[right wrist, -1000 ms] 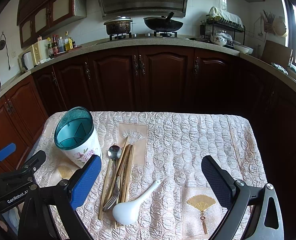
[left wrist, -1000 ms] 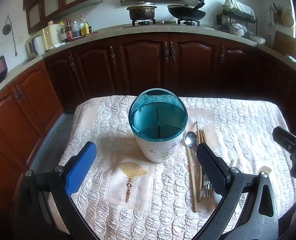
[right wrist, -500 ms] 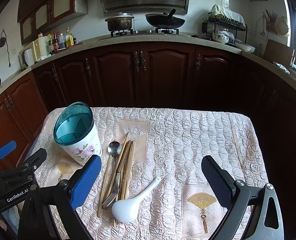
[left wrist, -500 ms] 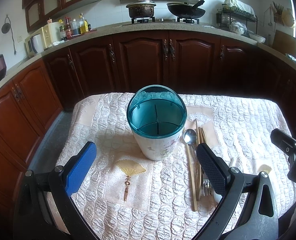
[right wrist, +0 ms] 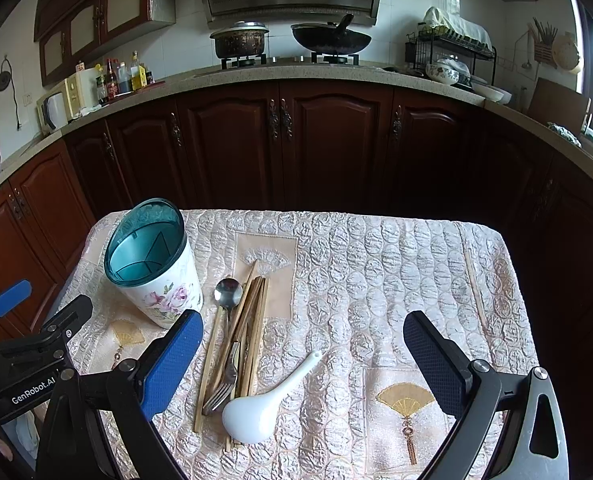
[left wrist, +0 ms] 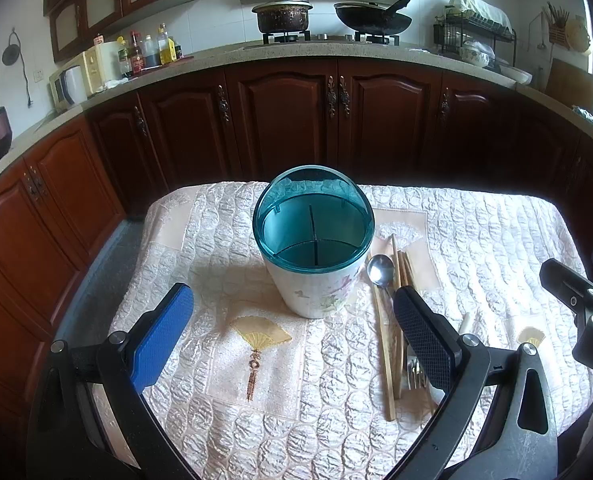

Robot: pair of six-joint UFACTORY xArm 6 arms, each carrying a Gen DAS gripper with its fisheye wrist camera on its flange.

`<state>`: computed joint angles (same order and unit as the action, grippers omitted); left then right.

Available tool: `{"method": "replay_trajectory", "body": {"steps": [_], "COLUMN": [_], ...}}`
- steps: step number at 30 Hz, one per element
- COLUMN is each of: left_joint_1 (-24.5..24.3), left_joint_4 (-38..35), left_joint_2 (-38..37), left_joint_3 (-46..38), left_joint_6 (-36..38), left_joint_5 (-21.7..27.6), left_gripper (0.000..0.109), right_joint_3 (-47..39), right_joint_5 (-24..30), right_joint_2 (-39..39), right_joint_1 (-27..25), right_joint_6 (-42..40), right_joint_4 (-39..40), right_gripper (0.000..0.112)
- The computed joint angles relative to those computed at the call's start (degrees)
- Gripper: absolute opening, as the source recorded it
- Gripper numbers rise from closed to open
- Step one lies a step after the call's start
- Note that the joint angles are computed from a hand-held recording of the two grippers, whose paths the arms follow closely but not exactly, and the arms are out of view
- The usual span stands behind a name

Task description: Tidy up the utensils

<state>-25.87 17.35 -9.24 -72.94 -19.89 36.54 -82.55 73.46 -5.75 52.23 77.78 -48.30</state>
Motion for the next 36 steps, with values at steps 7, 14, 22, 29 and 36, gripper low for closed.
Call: {"method": "replay_trajectory", "body": {"steps": [7, 14, 22, 29, 36], "left_joint_1": [-0.04, -0.03, -0.02, 0.15, 0.46], "left_joint_4": [0.12, -0.58, -2.32, -4.92, -9.15], "left_joint_2": [0.02, -0.09, 0.11, 0.24, 0.55], "left_joint_3": [0.24, 0.59, -0.01, -0.77, -0.96], "left_joint_6": [0.18, 0.0, 1.44, 4.01, 7.65], "left_joint_5": [-0.19, -0.71, 0.69, 1.6, 1.52], "left_gripper": [0.101, 0.101, 0.101, 0.101, 0.099], "right_joint_3": [0.2, 0.2, 0.56, 1.18, 2.41], "right_joint_5": [0.04, 0.3, -0.12, -0.29, -1.47], "right_joint_2": [-0.04, 0.04, -0.07, -0.38, -1.15], "right_joint_1": [-0.11, -0.3, -0.55, -0.75, -1.44], "right_joint_6": [-0.11, -0.23, -0.33, -0.3, -0.01], "right_joint_4": [0.28, 0.69, 1.22, 1.75, 2.56], "right_gripper": [0.101, 0.1, 0.101, 0.101, 0.1]}}
